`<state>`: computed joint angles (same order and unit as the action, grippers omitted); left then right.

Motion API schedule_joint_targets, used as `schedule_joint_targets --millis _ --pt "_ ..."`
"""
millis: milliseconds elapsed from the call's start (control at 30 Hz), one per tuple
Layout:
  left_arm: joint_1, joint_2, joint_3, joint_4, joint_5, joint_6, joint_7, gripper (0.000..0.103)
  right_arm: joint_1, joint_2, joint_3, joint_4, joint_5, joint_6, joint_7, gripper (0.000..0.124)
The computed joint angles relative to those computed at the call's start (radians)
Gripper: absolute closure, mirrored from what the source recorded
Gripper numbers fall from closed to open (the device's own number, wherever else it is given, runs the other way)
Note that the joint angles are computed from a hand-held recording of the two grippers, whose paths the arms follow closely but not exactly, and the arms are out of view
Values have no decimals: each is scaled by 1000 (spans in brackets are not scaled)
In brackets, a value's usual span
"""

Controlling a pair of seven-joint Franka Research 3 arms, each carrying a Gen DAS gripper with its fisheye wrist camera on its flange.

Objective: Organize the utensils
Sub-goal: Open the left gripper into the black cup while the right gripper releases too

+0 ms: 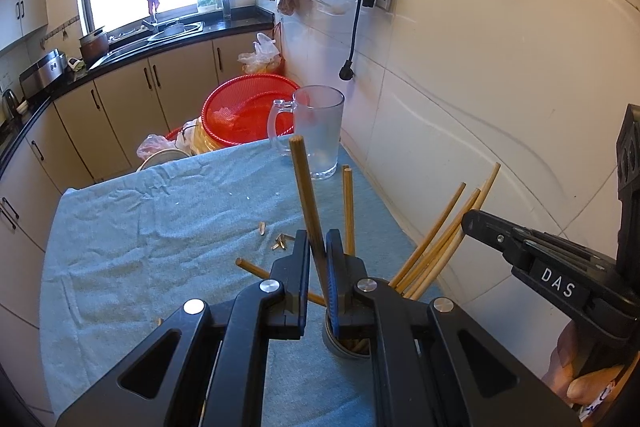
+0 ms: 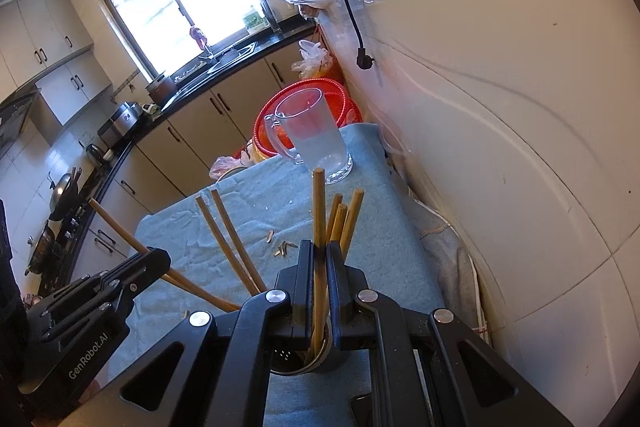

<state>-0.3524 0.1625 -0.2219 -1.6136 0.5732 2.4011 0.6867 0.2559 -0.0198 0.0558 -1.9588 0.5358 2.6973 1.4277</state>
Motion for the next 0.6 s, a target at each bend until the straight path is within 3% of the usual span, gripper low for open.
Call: schedule_joint_targets --millis 467,533,600 --pt "3 -21 0 -17 31 -10 -38 93 -6 -31 -8 -15 41 4 -24 116" --pt "4 -26 0 -23 34 -10 -43 88 -6 -42 -9 -25 41 10 -22 115" --pt "3 -31 -1 -26 44 -12 -55 81 -6 -57 -10 -37 37 20 -13 105"
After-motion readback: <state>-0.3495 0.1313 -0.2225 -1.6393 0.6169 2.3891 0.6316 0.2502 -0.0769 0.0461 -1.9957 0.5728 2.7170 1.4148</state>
